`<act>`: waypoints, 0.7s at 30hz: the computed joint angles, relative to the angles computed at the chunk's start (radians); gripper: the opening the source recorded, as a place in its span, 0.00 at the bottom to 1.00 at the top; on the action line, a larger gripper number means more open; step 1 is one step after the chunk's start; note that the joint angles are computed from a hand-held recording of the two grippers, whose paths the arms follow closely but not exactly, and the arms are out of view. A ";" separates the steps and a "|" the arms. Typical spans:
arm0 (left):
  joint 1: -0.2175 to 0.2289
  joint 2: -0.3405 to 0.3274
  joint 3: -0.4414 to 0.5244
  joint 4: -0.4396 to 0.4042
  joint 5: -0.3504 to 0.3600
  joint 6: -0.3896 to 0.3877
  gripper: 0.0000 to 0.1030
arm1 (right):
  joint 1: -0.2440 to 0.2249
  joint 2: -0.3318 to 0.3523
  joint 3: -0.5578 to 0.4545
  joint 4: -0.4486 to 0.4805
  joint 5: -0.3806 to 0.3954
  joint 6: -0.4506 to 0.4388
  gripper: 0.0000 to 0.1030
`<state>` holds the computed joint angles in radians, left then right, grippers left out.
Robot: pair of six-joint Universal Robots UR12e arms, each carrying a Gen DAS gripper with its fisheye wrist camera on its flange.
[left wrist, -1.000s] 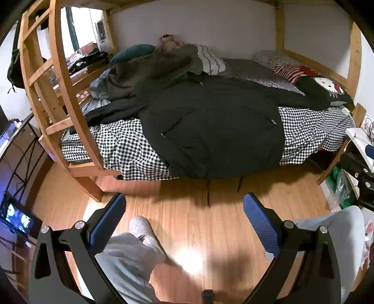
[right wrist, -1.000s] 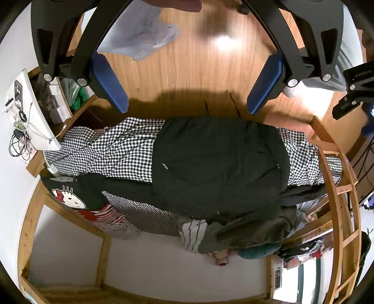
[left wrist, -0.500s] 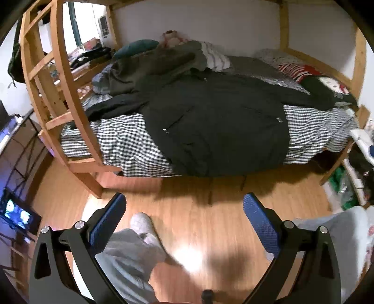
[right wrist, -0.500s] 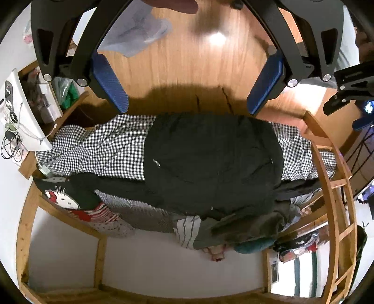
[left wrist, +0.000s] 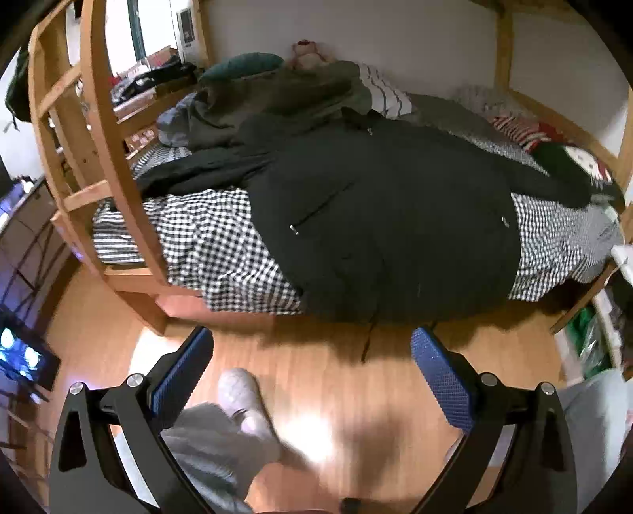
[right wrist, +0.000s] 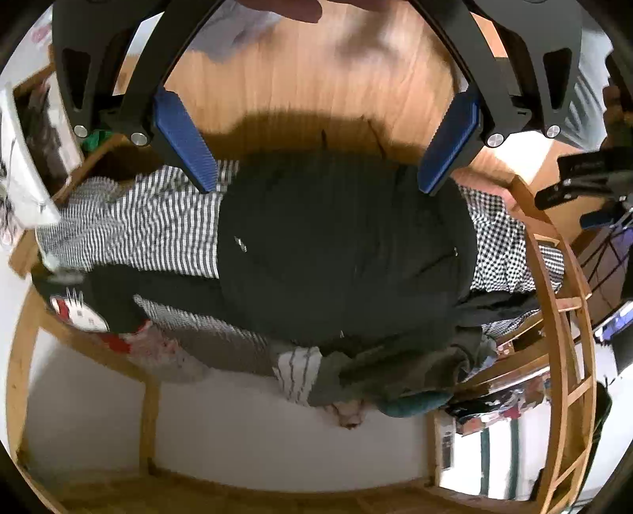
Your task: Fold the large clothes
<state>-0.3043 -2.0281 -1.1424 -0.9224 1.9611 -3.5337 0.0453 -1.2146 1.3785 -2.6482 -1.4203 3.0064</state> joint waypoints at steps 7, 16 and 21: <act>0.030 -0.086 0.108 -0.035 0.046 0.030 0.96 | 0.011 0.093 -0.121 0.030 0.011 0.021 0.97; 0.078 -0.185 0.247 -0.092 0.055 0.052 0.96 | 0.027 0.232 -0.315 0.144 0.012 0.022 0.97; 0.121 -0.222 0.318 -0.076 -0.068 0.094 0.96 | 0.041 0.330 -0.472 0.192 0.056 -0.013 0.97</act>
<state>-0.1837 -2.2499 -0.8243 -0.9985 1.8927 -3.4399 0.0860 -0.8848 0.9061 -2.4559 -1.3647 2.9934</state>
